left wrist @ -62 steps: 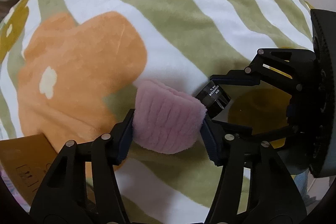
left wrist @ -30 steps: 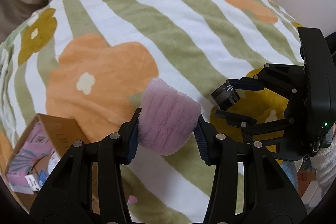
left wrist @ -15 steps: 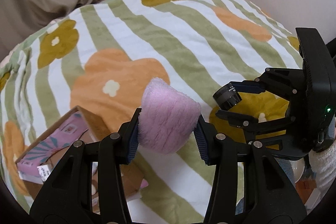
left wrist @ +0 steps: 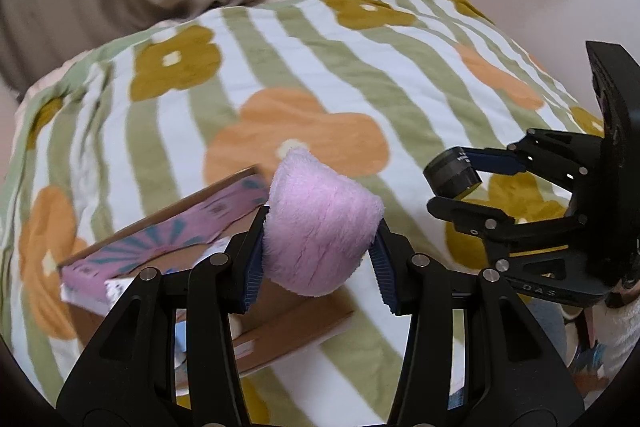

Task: Organize objects
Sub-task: 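Lift the pink towel and black jar and carry both over the box, then release the pink towel and black jar into the cardboard box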

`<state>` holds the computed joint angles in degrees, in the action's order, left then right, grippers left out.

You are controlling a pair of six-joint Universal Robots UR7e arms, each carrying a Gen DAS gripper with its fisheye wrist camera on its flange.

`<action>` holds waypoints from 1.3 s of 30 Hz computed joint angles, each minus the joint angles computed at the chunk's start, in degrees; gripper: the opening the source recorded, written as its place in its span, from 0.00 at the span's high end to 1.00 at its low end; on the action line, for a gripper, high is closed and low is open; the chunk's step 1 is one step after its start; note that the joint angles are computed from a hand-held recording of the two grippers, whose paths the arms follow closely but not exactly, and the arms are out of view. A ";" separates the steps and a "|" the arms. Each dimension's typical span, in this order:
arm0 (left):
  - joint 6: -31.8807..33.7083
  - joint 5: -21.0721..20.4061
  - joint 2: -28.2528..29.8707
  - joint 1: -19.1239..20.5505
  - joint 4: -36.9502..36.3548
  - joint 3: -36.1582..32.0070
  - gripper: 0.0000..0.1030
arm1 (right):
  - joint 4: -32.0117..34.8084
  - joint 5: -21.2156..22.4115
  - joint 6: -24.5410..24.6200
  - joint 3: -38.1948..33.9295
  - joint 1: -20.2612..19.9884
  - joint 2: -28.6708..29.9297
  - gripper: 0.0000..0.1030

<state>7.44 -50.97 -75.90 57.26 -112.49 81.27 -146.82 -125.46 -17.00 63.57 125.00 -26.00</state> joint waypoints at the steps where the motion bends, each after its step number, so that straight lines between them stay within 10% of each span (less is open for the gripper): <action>1: -0.01 0.26 -0.42 0.39 -0.09 -0.20 0.58 | 1.00 0.54 0.40 -1.44 0.36 0.88 0.60; 30: 0.33 5.34 -8.58 18.80 -6.90 1.12 0.58 | 31.17 4.18 10.83 -52.77 5.39 35.59 0.60; 39: -0.38 4.60 -7.03 19.73 -10.39 0.36 0.58 | 31.21 3.48 12.12 -55.95 5.09 37.98 0.60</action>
